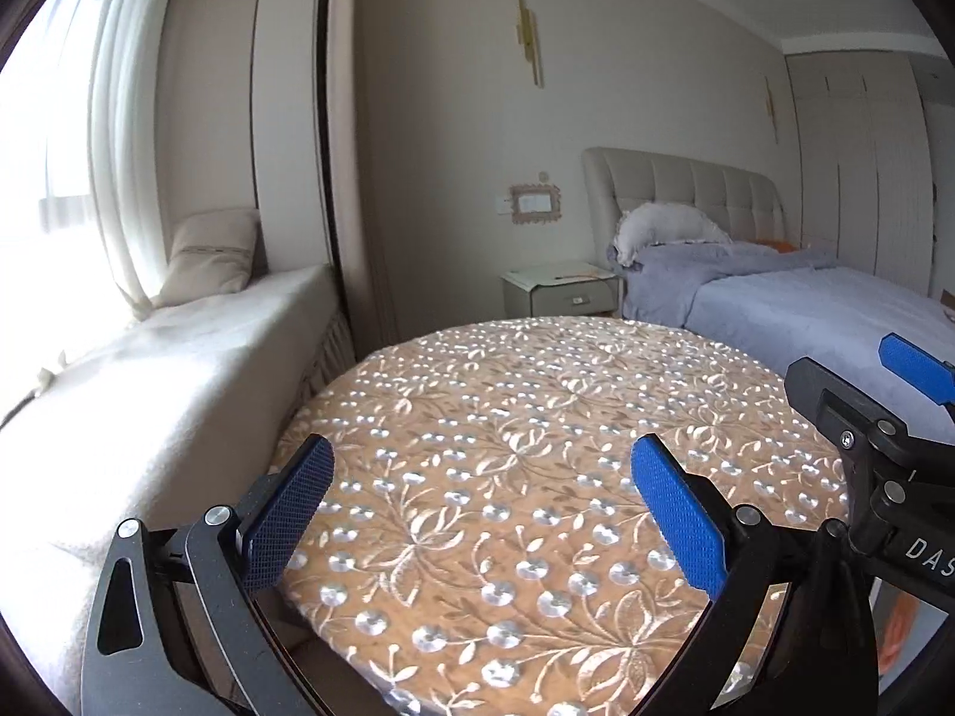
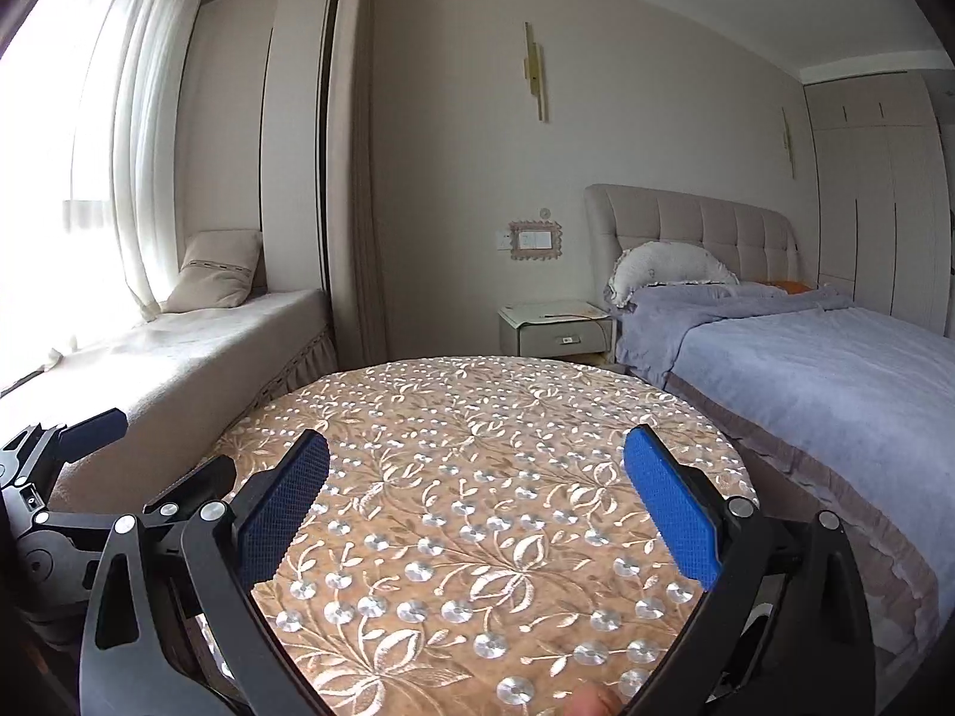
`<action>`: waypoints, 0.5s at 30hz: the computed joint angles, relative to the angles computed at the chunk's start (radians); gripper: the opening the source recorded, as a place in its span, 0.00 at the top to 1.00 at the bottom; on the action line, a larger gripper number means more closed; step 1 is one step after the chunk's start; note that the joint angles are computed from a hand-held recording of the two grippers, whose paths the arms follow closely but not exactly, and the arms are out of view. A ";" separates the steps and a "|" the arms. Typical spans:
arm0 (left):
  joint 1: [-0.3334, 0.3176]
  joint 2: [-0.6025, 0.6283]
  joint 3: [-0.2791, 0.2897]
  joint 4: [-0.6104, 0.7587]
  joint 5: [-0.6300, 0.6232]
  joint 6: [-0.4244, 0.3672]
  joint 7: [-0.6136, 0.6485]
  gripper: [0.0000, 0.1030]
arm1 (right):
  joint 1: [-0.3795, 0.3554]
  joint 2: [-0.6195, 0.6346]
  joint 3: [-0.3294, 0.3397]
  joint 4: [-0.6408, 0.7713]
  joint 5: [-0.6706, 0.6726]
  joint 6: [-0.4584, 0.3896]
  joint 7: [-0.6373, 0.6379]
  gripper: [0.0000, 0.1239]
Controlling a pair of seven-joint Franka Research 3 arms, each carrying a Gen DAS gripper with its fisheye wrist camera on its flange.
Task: Collect trash
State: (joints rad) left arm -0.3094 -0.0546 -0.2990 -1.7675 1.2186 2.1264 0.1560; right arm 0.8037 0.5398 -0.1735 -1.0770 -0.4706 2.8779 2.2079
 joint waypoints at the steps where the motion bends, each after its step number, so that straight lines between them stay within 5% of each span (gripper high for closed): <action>1: 0.002 -0.016 0.002 -0.016 0.001 -0.001 -0.008 0.04 | -0.002 0.008 0.013 0.017 0.010 -0.009 -0.014 0.21; 15: 0.048 -0.086 -0.021 -0.082 -0.018 0.004 -0.015 0.04 | 0.033 0.045 -0.010 0.085 0.006 -0.031 -0.026 0.21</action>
